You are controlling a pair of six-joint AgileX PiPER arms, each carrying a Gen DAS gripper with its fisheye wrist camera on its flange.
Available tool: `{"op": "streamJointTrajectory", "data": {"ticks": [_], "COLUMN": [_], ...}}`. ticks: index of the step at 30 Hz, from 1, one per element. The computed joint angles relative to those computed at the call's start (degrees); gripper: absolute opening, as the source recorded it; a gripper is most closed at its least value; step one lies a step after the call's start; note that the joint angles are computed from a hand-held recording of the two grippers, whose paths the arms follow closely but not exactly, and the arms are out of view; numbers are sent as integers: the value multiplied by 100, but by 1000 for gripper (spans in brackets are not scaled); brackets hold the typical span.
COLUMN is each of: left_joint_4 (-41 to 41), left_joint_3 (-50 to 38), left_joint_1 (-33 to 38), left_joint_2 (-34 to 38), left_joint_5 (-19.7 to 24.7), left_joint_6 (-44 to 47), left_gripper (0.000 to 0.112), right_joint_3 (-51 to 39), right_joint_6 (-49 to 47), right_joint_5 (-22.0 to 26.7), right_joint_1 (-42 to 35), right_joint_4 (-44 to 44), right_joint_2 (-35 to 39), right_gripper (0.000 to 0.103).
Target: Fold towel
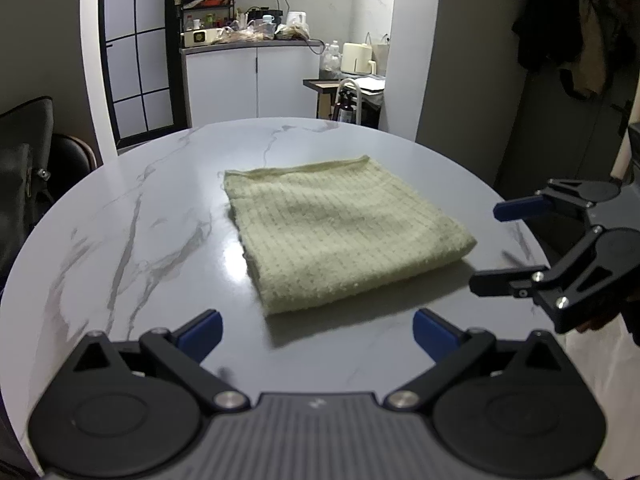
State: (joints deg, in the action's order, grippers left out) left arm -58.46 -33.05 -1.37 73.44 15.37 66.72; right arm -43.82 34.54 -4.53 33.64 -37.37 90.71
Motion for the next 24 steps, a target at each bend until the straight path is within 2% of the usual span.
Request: {"op": "streamJointTrajectory", "data": {"ticks": [6, 9, 13, 20, 24], "left_joint_4": [-73, -46, -15, -169, -323], "left_joint_3": [-43, -61, -68, -57, -3], "left_joint_1": [48, 47, 49, 181, 215], "left_joint_2": [54, 82, 99, 105, 71], "left_joint_5": [-2, 13, 50, 251, 281], "left_joint_6": [14, 8, 32, 318, 562], "left_gripper": [103, 103, 103, 103, 103], "right_joint_3": [-53, -67, -48, -90, -125], "right_joint_6": [1817, 2337, 2264, 3262, 3335], "right_joint_5": [-21, -33, -4, 18, 68], "right_joint_1": [-33, -25, 40, 103, 145], "right_joint_4": [-1933, -2504, -2541, -3653, -3742], "right_joint_2": [26, 44, 40, 45, 42], "right_gripper": [103, 103, 103, 103, 103]}}
